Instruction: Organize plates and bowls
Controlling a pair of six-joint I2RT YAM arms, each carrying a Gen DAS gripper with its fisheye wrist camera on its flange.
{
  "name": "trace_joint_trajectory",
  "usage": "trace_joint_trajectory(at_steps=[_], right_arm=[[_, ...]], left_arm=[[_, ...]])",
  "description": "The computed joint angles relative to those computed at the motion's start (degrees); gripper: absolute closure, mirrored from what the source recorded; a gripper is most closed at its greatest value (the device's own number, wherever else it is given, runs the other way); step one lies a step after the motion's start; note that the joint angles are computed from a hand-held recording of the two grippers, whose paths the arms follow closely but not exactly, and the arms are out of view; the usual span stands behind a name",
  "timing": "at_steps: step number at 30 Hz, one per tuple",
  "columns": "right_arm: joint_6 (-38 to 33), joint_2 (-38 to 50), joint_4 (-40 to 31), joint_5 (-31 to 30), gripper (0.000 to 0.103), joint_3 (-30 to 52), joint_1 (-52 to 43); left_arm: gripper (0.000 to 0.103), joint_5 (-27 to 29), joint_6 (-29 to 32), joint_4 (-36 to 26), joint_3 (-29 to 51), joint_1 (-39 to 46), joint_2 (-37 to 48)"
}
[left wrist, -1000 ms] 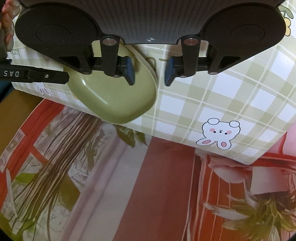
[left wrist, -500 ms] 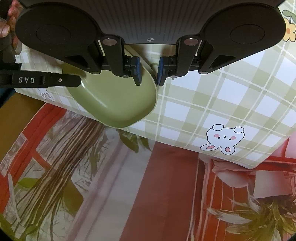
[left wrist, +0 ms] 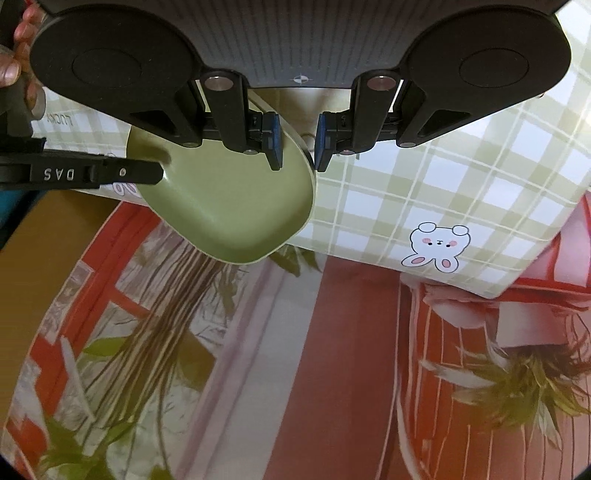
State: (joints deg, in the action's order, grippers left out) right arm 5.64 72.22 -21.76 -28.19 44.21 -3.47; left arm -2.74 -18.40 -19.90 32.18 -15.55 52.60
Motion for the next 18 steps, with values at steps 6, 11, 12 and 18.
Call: trace_joint_trajectory(at_steps=[6, 11, 12, 18], right_arm=[[-0.01, -7.7, -4.94, -1.69, 0.084, -0.83, -1.08], [-0.29, -12.55, -8.54, -3.07, 0.084, -1.34, -2.54], [-0.37, -13.57, -9.24, -3.48, 0.084, -1.55, -2.98], [-1.99, -19.37, -14.23, -6.38, 0.084, -3.25, -6.25]], left_arm=[[0.084, -3.94, -2.06, -7.51, 2.05, -4.18, -4.89], [0.084, -7.4, -4.39, -12.65, 3.1, -8.06, -8.89], [0.084, -7.97, -5.09, -13.39, 3.14, -8.74, -9.67], [0.084, -13.35, -8.87, -18.53, 4.17, -15.13, -13.21]])
